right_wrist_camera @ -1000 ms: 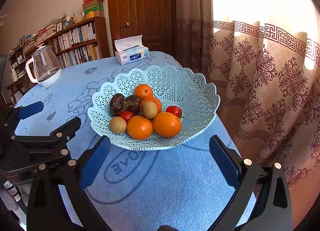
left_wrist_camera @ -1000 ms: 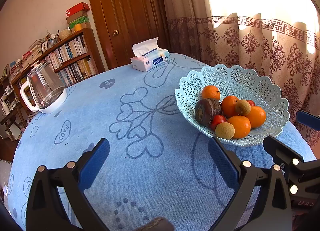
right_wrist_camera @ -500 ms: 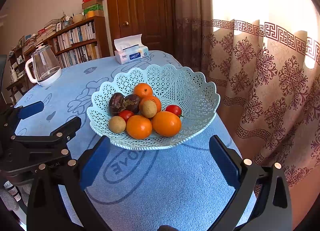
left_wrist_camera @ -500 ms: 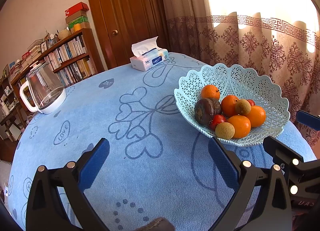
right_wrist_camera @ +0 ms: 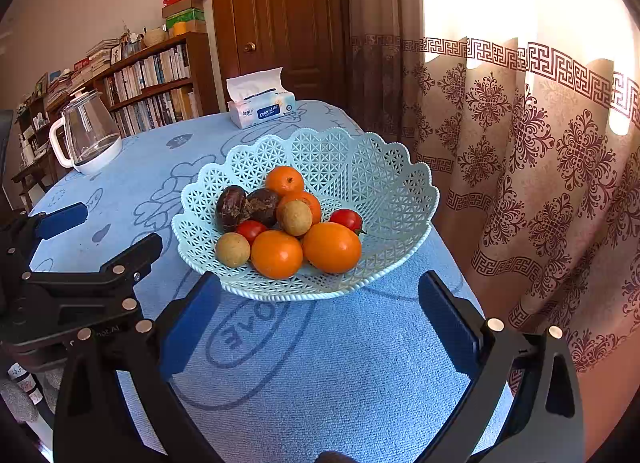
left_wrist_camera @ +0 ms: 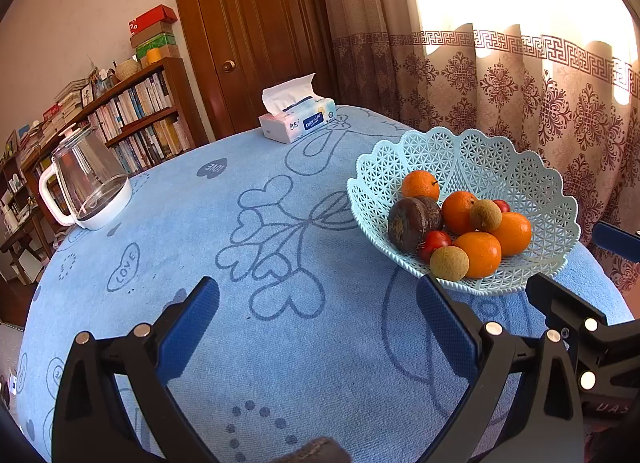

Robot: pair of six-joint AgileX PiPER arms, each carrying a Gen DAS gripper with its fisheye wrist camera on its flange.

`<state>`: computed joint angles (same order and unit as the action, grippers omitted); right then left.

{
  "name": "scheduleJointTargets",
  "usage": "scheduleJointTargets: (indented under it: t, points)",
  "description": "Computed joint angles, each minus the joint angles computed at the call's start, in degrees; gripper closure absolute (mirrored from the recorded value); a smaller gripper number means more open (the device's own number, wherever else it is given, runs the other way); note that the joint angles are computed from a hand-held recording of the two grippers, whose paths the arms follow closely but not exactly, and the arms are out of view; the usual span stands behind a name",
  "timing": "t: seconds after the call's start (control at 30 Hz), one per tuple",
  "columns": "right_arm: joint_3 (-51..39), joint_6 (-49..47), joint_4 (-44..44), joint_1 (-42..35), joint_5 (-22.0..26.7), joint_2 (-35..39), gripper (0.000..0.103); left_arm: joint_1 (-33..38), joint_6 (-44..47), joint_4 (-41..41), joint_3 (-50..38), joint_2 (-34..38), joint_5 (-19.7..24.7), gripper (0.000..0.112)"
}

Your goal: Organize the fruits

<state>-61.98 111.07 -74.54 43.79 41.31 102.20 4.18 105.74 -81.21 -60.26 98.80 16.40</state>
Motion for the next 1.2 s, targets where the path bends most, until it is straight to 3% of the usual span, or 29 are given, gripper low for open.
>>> scheduleJointTargets:
  t: [0.93,1.2]
  points:
    - [0.1,-0.2,0.0,-0.2,-0.3,-0.1,0.003,0.0,0.4,-0.5,0.1,0.0,0.2,0.014]
    - [0.7,0.1,-0.3,-0.4,-0.2,0.2,0.003,1.2,-8.3,7.9,-1.2,0.2,2.2,0.014]
